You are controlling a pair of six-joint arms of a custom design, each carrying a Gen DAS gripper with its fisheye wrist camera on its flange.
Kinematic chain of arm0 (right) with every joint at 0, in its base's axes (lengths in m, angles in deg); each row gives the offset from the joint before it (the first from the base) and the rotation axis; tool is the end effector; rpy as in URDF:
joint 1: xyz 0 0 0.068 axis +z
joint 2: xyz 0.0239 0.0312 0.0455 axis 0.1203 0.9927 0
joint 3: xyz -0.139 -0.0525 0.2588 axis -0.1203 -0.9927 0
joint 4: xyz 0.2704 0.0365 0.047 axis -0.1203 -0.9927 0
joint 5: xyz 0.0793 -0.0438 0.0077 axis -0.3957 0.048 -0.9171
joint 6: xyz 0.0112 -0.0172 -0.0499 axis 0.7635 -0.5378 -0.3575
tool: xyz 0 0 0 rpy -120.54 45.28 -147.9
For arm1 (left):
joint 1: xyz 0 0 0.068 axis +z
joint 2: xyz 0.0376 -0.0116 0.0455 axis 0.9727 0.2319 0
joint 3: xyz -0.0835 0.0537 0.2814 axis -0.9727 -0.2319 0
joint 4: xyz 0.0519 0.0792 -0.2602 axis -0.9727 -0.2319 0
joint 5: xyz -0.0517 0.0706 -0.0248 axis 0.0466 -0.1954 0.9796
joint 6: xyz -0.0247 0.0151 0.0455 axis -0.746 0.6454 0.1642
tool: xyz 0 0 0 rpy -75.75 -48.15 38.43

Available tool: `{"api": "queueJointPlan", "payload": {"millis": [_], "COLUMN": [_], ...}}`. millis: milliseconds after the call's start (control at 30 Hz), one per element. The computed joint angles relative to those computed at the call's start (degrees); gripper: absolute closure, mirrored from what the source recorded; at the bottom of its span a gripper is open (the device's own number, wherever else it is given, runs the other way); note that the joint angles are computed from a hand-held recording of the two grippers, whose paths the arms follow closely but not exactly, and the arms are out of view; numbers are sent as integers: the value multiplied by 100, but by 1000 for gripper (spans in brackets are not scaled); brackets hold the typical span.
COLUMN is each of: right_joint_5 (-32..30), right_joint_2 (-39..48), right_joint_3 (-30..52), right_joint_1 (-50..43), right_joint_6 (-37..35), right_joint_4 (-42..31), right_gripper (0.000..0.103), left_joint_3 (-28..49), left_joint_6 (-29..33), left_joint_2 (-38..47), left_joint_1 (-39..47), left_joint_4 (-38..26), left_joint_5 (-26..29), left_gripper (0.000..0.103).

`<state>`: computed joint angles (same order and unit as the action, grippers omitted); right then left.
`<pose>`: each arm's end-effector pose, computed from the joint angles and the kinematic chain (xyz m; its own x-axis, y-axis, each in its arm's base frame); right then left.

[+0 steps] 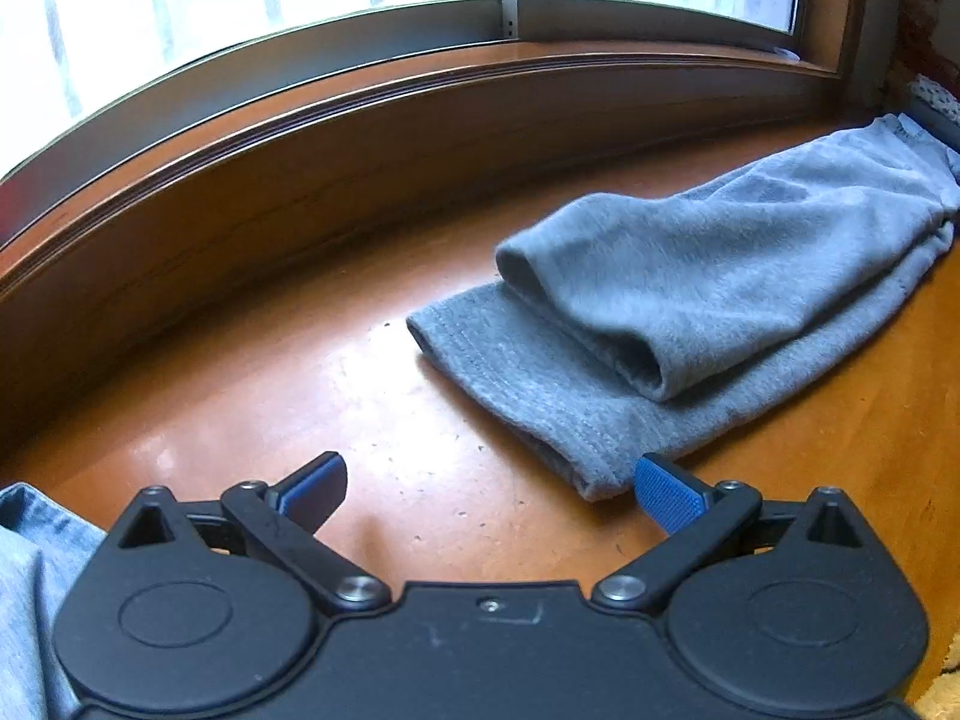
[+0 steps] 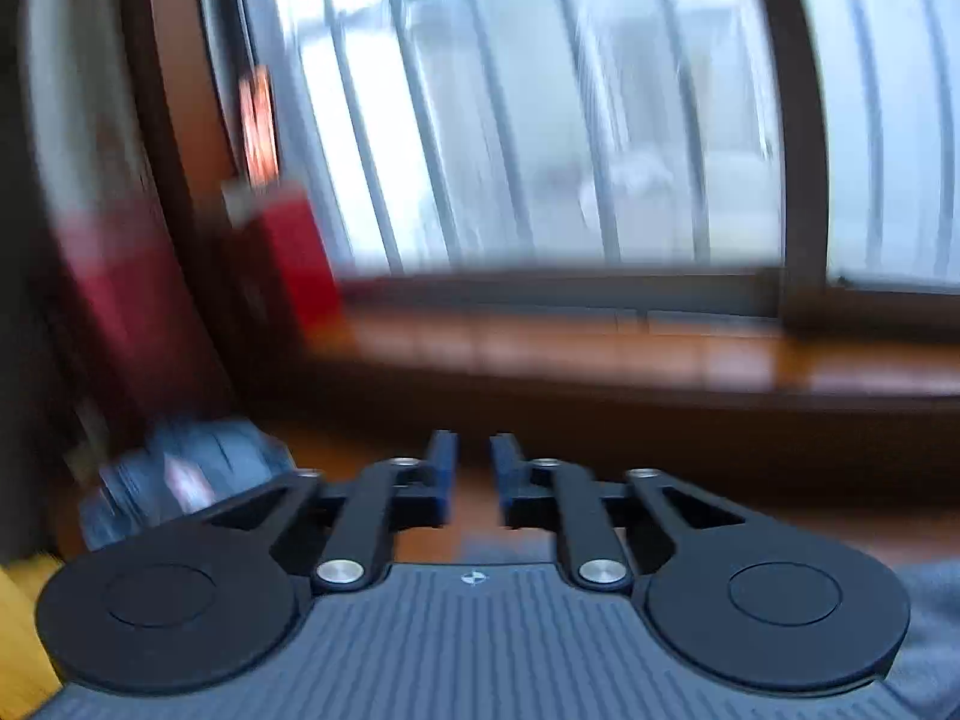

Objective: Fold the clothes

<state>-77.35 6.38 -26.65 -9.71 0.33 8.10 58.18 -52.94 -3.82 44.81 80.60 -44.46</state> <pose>0.2271 -0.0390 0.2088 -0.4711 -0.1795 -0.8636 -0.6256 0.7582 0.1837 0.1737 -0.1008 0.1276 -0.6780 0.3140 -0.6647 0.3694 0.9273 0.0613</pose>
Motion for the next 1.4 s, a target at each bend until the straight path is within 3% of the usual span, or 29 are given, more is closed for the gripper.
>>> {"api": "queueJointPlan", "payload": {"millis": [67, 167, 233, 467, 500, 533, 567, 600, 667, 800, 900, 933, 1033, 1100, 1167, 1233, 1300, 1367, 1400], "right_joint_5": [588, 1174, 1212, 1684, 1654, 1585, 1516, 1388, 1016, -498, -1936, -2111, -2148, -1711, -1134, -487, 616, 999, 951], "right_joint_2": [120, 635, 811, 1334, 1335, 1438, 1542, 1577, 1457, 729, -79, -310, -604, -371, 71, 837, 1283, 1042, 794], "right_joint_3": [-252, -363, -524, -1107, -1239, -1152, -1058, -937, -768, -54, 249, 245, 501, 508, 365, 180, -41, -383, -501], "right_joint_1": [192, 333, 41, 454, 456, 450, 445, 332, -6, -1146, -1992, -2072, -1839, -1327, -742, -99, 635, 949, 888], "right_joint_6": [-325, -900, -1675, -2112, -2143, -2032, -1916, -1641, -1138, 609, 2528, 2907, 2380, 1357, 765, 547, 768, 629, 451], "right_joint_4": [165, 259, 61, 1339, 1592, 1586, 1571, 1352, 1135, 540, 1286, 1539, 588, -438, -909, -918, -678, -378, -408], "right_gripper": [41, 42, 43, 43, 55, 67, 89, 96, 98, 98, 98, 98, 97, 96, 90, 88, 87, 87, 80], "left_joint_3": [-52, -78, -61, -42, -35, -13, 11, 44, 62, 61, 58, 59, 32, -6, -64, -128, -141, -185, -193], "left_joint_6": [106, 176, 139, 119, 125, 142, 130, 99, 106, 138, 155, 151, 157, 144, 147, 203, 222, 241, 245], "left_joint_2": [-82, -54, 45, 102, 115, 158, 203, 263, 269, 317, 382, 419, 484, 470, 388, 384, 399, 359, 354], "left_joint_1": [1, -5, -45, -67, -56, -30, -55, -113, -148, -149, -125, -115, -52, -19, 33, 128, 146, 188, 223], "left_joint_4": [-36, -44, 9, 19, 19, 26, 25, 34, 29, 128, 228, 267, 355, 385, 381, 427, 407, 404, 407], "left_joint_5": [-10, -13, -32, -39, -29, -8, -30, -87, -129, -109, -76, -61, -9, 7, 41, 110, 52, 18, 36], "left_gripper": [0, 0, 0, 0, 0, 0, 0, 0, 0, 0, 0, 0, 0, 0, 0, 0, 0, 0, 0]}}
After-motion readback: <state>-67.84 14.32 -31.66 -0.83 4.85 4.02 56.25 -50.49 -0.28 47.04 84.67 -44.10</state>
